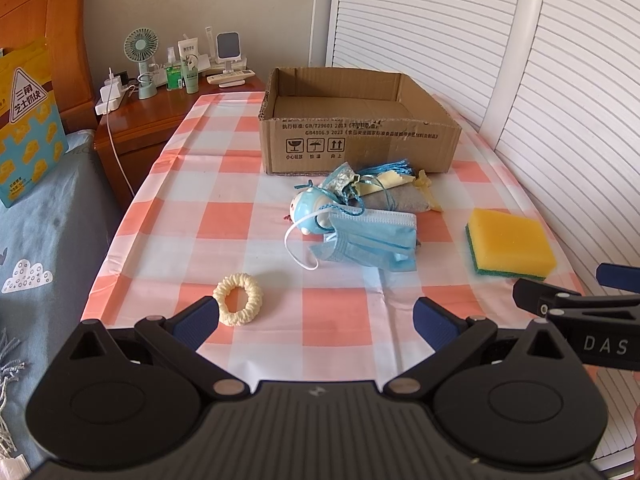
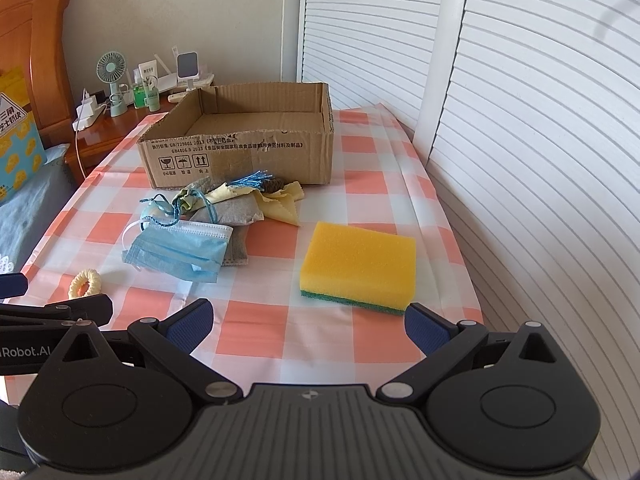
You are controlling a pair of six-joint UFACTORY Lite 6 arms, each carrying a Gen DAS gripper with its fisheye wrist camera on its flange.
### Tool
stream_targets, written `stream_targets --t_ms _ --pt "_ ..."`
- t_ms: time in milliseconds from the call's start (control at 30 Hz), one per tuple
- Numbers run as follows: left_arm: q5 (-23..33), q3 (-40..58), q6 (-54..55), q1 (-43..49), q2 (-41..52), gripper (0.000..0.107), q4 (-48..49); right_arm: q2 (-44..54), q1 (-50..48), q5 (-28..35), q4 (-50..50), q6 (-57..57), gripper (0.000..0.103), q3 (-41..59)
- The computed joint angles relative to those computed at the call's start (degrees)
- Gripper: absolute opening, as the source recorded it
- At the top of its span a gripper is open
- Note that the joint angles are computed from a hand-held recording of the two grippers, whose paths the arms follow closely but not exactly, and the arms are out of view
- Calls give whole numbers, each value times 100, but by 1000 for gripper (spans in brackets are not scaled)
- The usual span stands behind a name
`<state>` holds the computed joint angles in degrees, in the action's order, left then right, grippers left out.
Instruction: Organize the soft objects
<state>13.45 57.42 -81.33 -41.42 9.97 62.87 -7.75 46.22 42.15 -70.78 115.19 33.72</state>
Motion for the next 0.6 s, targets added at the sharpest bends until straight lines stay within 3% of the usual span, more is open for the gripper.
stream_targets --t_ms 300,533,600 --pt "-26 89 128 39 86 102 19 32 -48 -41 -25 -30 103 31" --pt "-393 113 101 242 196 102 256 126 -167 -194 -343 90 103 39" --pt "-507 164 559 321 227 102 -116 179 -173 -188 -517 173 103 23"
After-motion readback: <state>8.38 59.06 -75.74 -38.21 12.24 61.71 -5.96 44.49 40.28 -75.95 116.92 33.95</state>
